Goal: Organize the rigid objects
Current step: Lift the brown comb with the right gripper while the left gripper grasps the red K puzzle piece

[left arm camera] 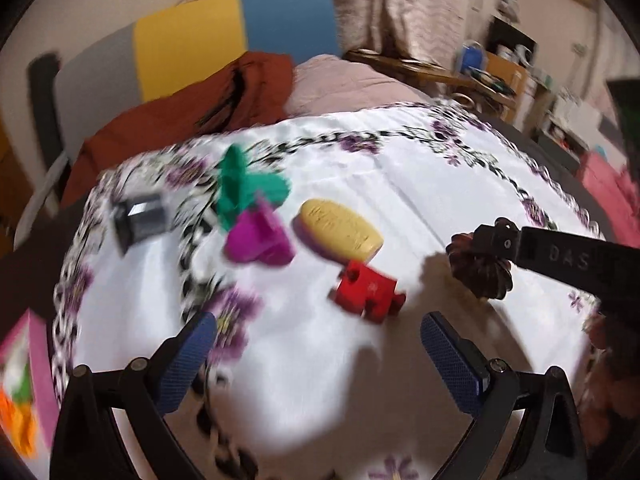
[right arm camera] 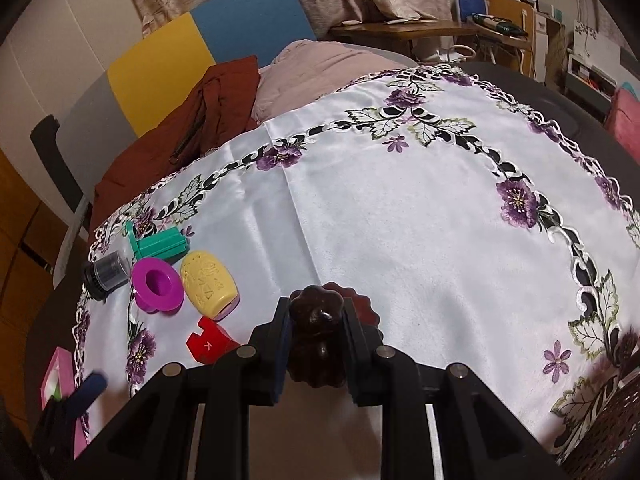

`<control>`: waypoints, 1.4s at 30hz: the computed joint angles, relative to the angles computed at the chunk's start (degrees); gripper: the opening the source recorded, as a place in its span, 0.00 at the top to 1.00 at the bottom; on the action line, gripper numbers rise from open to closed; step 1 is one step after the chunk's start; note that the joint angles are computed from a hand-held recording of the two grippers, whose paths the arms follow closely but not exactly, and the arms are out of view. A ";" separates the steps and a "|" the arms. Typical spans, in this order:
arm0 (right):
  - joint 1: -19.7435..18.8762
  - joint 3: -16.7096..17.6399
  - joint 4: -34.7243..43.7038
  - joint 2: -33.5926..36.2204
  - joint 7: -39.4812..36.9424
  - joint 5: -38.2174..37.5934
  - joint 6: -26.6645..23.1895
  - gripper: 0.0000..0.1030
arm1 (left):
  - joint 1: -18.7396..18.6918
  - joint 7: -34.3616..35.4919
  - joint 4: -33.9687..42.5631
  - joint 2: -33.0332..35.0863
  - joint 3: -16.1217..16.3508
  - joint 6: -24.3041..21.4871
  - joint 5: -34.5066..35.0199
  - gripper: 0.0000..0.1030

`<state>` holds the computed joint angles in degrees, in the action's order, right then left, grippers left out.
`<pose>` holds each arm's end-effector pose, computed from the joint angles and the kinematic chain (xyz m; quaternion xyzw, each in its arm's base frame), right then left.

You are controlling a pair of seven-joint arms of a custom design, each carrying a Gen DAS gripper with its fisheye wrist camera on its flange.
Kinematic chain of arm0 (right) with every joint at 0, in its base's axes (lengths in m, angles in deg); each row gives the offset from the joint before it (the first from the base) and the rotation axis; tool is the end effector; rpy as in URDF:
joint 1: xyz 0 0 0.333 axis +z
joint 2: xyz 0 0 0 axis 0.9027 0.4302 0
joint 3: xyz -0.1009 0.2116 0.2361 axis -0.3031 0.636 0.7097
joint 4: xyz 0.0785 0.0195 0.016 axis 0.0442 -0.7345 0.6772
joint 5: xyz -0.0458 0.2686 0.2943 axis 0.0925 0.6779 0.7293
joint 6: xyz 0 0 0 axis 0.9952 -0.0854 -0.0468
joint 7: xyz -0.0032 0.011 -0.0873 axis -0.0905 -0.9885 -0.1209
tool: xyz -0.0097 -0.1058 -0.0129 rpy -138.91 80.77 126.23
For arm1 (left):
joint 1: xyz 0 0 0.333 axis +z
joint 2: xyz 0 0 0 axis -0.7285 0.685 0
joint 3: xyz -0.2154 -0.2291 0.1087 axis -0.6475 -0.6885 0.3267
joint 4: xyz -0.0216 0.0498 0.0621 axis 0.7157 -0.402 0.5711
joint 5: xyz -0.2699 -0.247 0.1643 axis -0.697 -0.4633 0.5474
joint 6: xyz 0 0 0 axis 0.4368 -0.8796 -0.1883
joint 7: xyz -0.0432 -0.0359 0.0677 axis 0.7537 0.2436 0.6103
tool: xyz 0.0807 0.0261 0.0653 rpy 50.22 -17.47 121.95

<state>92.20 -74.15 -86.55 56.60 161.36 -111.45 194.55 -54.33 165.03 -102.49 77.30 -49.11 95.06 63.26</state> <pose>0.5764 0.3168 0.4642 -0.5417 0.7787 -0.1360 0.2859 0.5803 -0.2099 0.4589 -0.5452 0.7640 -0.2793 0.2024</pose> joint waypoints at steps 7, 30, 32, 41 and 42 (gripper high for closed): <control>-0.23 -0.08 -0.65 -0.15 0.46 0.84 1.27 0.78 | 1.15 7.95 5.57 6.20 -2.04 -0.70 -1.24 0.00; 0.23 -0.01 0.55 0.68 -2.52 1.32 0.90 0.78 | 6.50 21.58 1.08 4.41 -8.17 1.84 -16.87 0.54; 0.29 -0.05 0.50 0.71 -2.78 1.50 1.26 0.78 | 6.95 22.26 -0.27 2.92 -8.28 1.47 -20.52 0.54; 0.85 0.26 1.43 1.43 -7.20 2.02 3.63 0.79 | 4.77 31.87 -7.75 -5.46 -5.46 2.04 -39.00 0.54; 0.95 0.29 1.50 1.52 -7.91 2.32 3.94 0.79 | 4.21 32.88 -8.69 -6.56 -4.75 2.05 -41.05 0.54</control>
<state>93.16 -73.86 -85.05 58.12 153.45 -109.13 198.50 -50.12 197.91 -111.18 70.75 -53.86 97.11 22.21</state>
